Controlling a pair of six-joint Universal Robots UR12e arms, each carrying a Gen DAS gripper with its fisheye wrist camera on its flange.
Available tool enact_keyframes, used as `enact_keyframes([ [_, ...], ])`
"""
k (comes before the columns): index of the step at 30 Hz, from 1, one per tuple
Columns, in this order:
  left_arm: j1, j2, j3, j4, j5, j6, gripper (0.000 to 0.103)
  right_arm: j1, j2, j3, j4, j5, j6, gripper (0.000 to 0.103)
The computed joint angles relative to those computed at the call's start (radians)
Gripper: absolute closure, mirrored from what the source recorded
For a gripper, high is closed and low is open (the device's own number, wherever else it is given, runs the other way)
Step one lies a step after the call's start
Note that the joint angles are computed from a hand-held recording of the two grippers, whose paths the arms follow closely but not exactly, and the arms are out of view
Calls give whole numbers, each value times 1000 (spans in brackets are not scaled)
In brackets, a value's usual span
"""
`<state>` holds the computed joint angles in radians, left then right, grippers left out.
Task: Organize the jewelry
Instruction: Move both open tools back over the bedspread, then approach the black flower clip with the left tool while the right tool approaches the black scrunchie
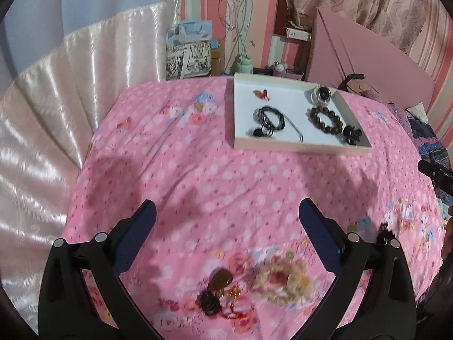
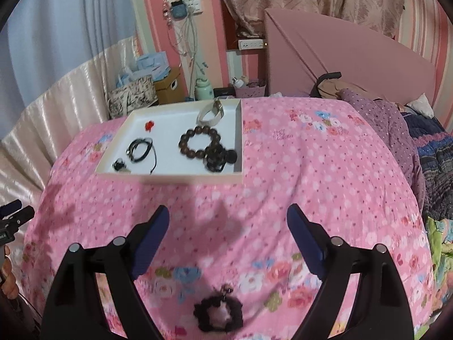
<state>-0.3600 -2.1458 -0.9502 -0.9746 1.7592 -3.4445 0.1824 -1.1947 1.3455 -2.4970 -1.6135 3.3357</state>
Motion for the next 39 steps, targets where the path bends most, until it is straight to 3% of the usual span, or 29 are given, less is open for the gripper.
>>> enact_keyframes([
  [8,2,60,-123,51,-36,-17,3,15,-16,48,24,-18,18,18],
  [25,20,133,-295,59,-108,-55,5,34,-52,143,53,-51,41,18],
  [32,29,130,-312,10,-139,-70,28,37,-52,154,77,-55,42,18],
  [37,31,125,-315,-6,-141,-75,38,36,-48,154,100,-62,47,20],
  [39,32,122,-314,-9,-140,-76,47,33,-46,152,114,-47,46,30],
])
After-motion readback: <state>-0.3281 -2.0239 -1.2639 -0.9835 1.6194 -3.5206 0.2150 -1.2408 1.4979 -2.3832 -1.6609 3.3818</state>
